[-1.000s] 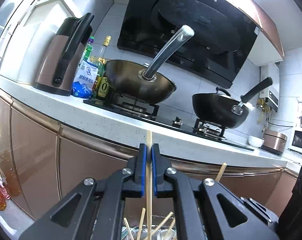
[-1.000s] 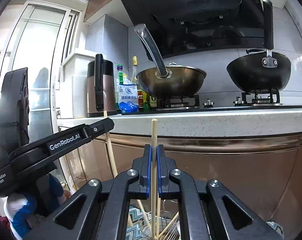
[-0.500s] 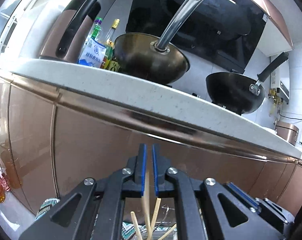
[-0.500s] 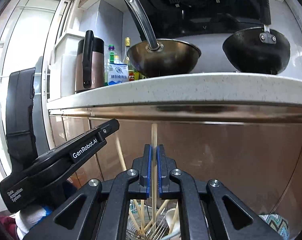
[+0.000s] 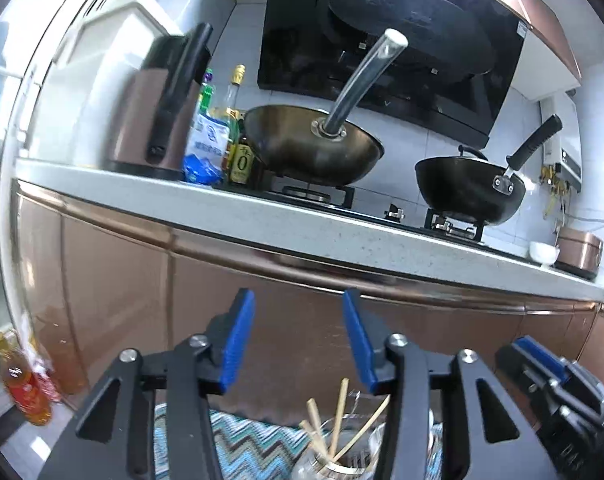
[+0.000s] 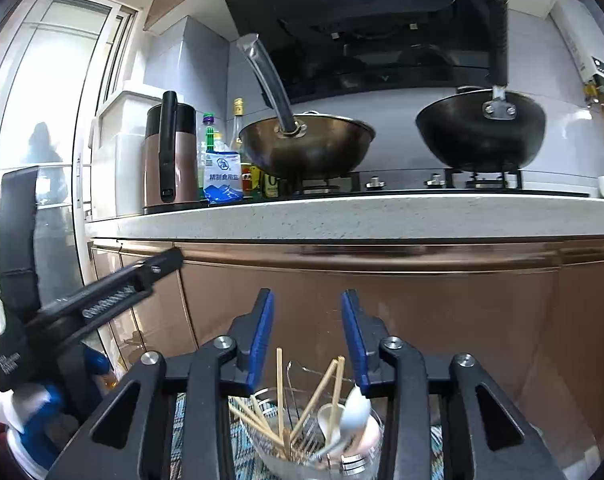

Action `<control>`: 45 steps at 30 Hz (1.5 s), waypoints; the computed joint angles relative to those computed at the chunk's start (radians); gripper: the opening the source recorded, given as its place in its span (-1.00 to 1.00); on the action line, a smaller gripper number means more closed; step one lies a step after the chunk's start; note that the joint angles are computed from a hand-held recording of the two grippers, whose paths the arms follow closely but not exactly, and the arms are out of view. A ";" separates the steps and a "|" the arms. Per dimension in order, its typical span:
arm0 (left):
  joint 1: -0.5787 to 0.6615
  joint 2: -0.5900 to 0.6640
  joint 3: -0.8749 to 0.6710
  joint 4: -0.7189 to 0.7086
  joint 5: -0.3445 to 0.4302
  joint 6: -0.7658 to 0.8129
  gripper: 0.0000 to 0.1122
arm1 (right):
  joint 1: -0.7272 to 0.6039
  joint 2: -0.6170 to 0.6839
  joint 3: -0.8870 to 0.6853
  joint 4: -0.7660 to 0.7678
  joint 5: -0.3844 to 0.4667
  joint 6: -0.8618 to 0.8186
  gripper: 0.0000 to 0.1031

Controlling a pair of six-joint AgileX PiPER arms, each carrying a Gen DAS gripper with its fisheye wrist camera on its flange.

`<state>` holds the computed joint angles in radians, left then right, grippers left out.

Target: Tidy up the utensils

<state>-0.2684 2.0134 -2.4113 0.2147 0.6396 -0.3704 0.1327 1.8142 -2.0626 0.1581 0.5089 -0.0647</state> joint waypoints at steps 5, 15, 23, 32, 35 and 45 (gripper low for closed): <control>-0.001 -0.196 0.250 0.057 -0.011 -0.004 -0.08 | 0.025 -0.140 0.138 -0.135 0.016 0.118 -0.08; -0.017 -0.490 0.550 0.076 0.083 0.100 -0.02 | 0.076 -0.428 0.393 -0.313 0.092 0.285 0.12; -0.069 -0.671 0.688 0.039 0.163 0.195 0.04 | 0.155 -0.617 0.513 -0.477 0.208 0.423 0.19; -0.115 -0.803 0.797 0.142 0.205 0.108 0.08 | 0.322 -0.723 0.553 -0.709 0.321 0.600 0.45; -0.121 -0.824 0.819 0.176 0.212 0.073 0.10 | 0.358 -0.739 0.568 -0.751 0.344 0.637 0.52; -0.212 -0.868 0.878 0.365 0.266 -0.057 0.11 | 0.389 -0.794 0.653 -0.852 0.378 0.749 0.99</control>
<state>-0.4799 1.1457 -1.5335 0.5799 0.9054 -0.4273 0.5221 1.0201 -1.4100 -0.6938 0.8866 0.6845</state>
